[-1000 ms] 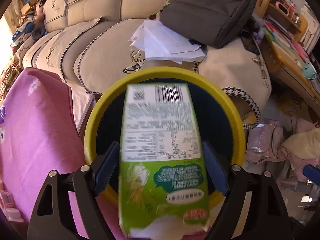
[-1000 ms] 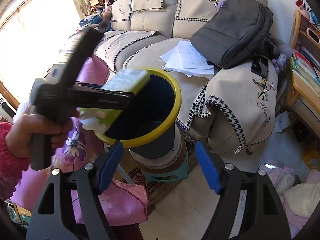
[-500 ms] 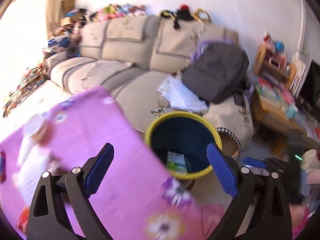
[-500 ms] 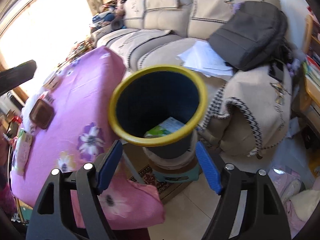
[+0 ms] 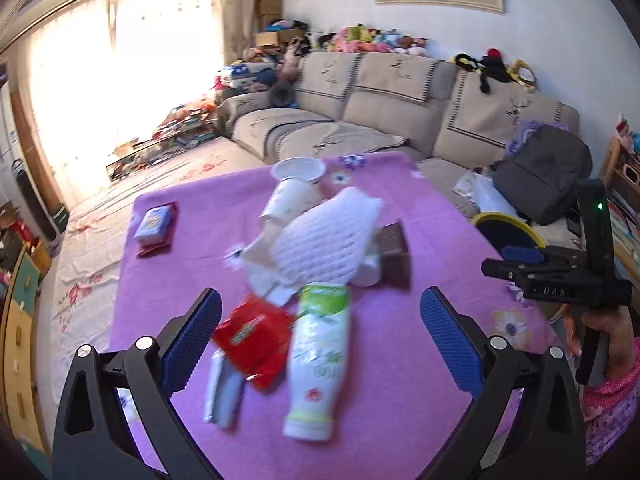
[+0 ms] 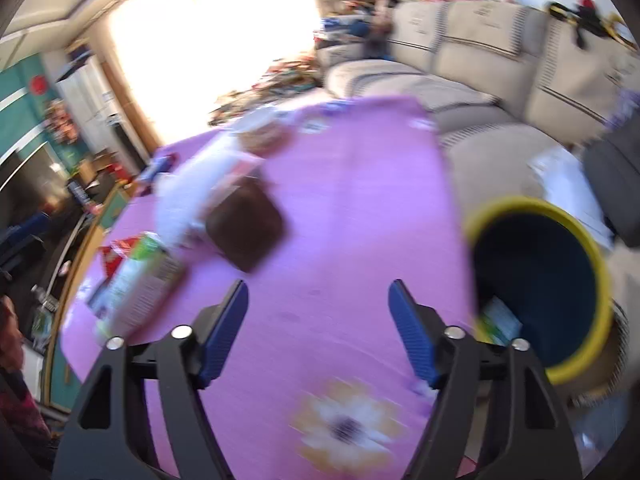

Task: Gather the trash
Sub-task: 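Grasp the brown plastic tray with the right gripper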

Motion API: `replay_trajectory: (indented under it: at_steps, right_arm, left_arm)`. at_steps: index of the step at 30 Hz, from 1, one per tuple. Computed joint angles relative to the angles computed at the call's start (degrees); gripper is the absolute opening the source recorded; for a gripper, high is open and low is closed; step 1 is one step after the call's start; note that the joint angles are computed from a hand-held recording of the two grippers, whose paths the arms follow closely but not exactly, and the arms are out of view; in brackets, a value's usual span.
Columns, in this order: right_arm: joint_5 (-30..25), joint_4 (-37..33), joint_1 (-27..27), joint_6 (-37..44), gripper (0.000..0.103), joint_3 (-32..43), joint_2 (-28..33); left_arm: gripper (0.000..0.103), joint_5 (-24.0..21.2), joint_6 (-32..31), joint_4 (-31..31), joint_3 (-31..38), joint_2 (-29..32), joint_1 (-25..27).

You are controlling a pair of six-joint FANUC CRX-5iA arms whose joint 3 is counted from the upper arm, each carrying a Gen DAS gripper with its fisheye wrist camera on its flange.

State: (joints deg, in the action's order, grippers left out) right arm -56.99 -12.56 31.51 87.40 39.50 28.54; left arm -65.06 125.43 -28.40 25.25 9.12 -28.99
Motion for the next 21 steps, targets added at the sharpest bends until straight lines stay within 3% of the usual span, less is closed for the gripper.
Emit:
replay_trajectory:
  at_steps: [8,11,18,21]
  right_arm:
    - [-8.75,1.32,4.29,2.23,0.033,16.82,11.66]
    - [-9.46,2.6,5.14,1.19,0.025,18.8,13.15]
    - [-10.29,3.78,6.06,0.99,0.017,22.01,15.13]
    - [-10.3,3.9,5.95,0.8,0.008,21.79,14.9]
  left_arm:
    - [0.098,4.37,1.11,1.35,-9.99,-7.18,3.47]
    - [0.098,4.92,0.5,1.71,-10.95,-7.74,3.73]
    - [0.098,5.61,0.32,3.37,-12.22,-8.06,4.67]
    - [0.098,5.86,-0.01,3.96,-12.3,-7.83,4.78]
